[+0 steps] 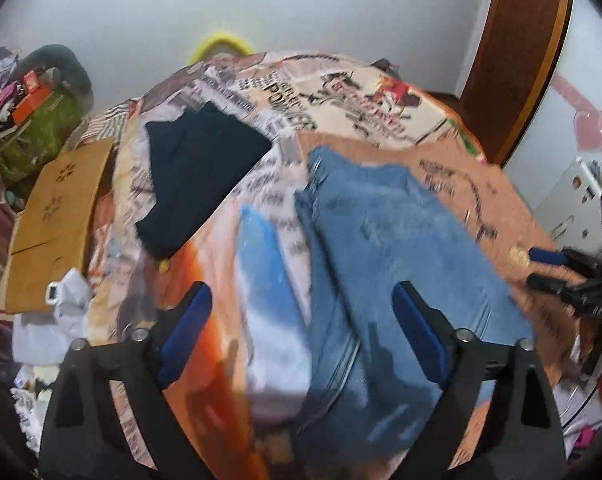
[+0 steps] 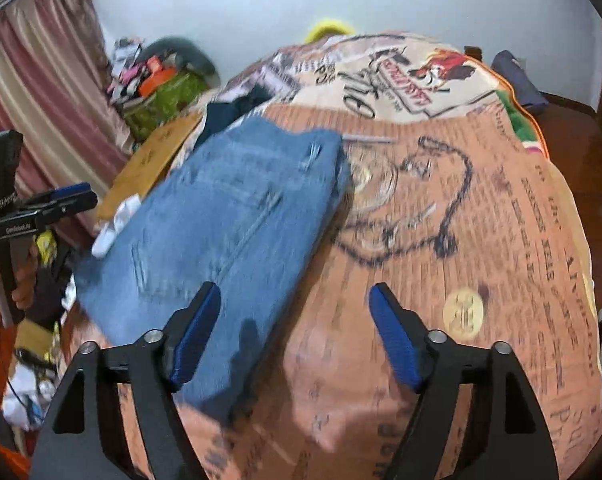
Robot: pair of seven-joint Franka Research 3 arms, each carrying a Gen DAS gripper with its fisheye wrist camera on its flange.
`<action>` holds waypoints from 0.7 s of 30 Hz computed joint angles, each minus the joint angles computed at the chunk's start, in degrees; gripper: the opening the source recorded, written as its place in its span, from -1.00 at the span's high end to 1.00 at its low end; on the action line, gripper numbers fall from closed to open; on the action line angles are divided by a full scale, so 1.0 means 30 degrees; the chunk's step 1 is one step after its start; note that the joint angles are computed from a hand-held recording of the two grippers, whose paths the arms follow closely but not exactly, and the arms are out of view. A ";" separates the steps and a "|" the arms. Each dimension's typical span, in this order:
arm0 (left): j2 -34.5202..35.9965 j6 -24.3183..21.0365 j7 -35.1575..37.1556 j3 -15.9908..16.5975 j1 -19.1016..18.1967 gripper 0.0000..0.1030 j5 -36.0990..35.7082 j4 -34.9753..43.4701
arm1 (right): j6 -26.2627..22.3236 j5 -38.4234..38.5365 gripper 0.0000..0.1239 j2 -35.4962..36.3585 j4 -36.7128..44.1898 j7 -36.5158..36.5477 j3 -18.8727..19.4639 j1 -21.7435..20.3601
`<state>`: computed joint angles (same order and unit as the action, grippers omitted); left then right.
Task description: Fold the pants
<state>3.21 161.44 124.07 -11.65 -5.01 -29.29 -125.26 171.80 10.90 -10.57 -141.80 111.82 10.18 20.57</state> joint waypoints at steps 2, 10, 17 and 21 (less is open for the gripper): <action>0.1076 -0.0808 -0.0476 -0.0117 -0.0053 -0.86 0.0068 0.1409 | 0.0055 0.0385 -0.26 0.0773 0.0610 -0.0286 -0.0257 0.0160; 0.5566 -0.5827 -0.4682 -0.0867 0.0245 -0.86 0.3281 0.6630 | -0.1314 1.0437 -0.27 0.3671 0.3369 -0.8717 -0.1339 0.1538; 0.8508 -1.0348 -0.5017 -0.2040 0.1401 -0.84 0.2604 1.0348 | -0.3954 1.8121 -0.27 0.5417 0.5586 -1.5221 -0.0682 0.0097; 0.9323 -1.1996 -0.4641 -0.2364 0.1681 -0.51 0.2007 1.1675 | -0.5297 1.9142 0.00 0.6066 0.6522 -1.5888 -0.0606 -0.0414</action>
<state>31.18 125.46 110.15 -18.75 0.03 -23.27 -90.23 155.91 68.33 7.63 -122.24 64.16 8.37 19.32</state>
